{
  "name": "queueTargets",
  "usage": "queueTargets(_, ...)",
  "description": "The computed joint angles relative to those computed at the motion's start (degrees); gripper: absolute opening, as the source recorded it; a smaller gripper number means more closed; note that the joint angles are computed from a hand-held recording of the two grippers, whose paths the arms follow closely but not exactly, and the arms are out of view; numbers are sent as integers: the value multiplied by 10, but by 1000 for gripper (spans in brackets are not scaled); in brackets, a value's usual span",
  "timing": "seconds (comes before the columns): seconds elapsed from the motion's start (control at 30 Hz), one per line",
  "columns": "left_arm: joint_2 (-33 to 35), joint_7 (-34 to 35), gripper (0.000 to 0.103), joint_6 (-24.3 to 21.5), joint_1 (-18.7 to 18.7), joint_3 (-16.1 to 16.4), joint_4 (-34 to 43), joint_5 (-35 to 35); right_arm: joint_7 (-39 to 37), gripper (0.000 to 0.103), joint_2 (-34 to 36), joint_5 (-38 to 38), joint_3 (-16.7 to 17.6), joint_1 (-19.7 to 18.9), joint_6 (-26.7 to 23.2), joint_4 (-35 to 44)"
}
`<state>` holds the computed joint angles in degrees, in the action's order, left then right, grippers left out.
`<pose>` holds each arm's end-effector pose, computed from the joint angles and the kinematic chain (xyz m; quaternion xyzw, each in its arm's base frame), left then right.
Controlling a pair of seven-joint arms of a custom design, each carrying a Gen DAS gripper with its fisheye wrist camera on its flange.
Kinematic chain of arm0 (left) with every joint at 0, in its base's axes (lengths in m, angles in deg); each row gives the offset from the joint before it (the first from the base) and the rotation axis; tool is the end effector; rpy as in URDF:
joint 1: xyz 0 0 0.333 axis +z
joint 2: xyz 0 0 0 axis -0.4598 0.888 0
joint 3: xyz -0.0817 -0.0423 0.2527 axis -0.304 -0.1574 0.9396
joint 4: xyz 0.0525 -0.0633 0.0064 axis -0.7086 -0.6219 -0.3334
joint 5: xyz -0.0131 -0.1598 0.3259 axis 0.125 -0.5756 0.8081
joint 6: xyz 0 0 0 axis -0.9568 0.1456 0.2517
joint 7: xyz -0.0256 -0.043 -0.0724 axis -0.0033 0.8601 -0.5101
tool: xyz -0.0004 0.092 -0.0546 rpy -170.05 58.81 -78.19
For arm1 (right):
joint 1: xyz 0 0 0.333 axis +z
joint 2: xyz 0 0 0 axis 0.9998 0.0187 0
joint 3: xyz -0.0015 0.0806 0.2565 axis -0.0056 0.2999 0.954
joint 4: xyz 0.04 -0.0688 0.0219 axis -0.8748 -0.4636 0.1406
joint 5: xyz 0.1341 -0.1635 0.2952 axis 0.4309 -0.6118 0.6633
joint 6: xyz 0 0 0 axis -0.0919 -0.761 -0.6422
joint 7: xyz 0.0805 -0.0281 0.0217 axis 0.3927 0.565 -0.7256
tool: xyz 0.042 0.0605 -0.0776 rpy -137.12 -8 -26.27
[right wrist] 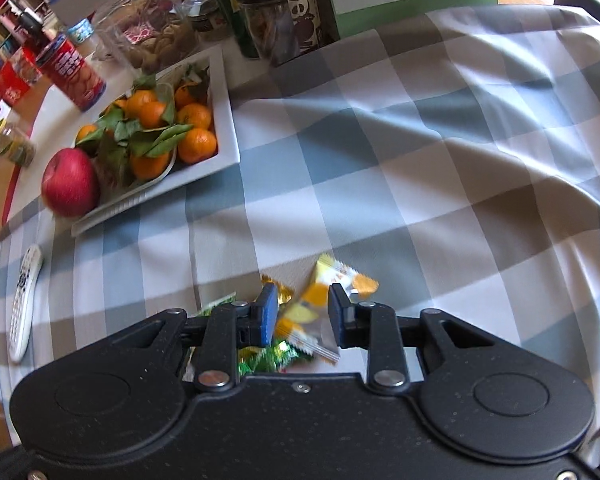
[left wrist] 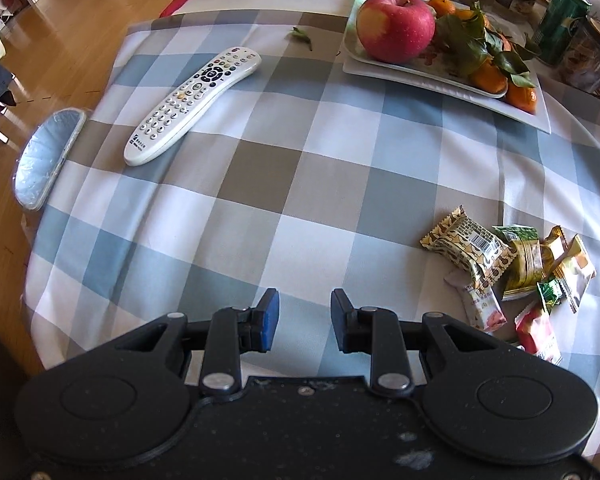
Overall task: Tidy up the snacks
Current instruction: 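Move both open tools back toward the snack pile, then grasp the yellow-orange snack packet with the right tool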
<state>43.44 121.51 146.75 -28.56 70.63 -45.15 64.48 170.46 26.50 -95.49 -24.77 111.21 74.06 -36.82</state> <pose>0.6581 -0.0708 0.4656 -0.5879 0.7938 -0.0962 0.1223 0.5474 0.2388 0.4670 -0.3093 0.9237 -0.1641 0.1557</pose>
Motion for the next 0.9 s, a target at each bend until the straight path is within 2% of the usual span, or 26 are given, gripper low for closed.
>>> queueTargets(0.13,-7,5,29,8,-2,-1,-13,5,-8,38,13,36,-2,-9,18,-3)
queueTargets(0.23,-9,10,29,1,-1,-3,-15,-2,-10,38,23,51,-5,-10,13,1)
queueTargets(0.63,-17,20,29,-7,4,-3,-24,-15,40,43,19,50,-10,-14,35,-28)
queueTargets(0.9,-17,21,29,-7,4,-3,-26,-15,34,44,50,25,-14,1,2,15)
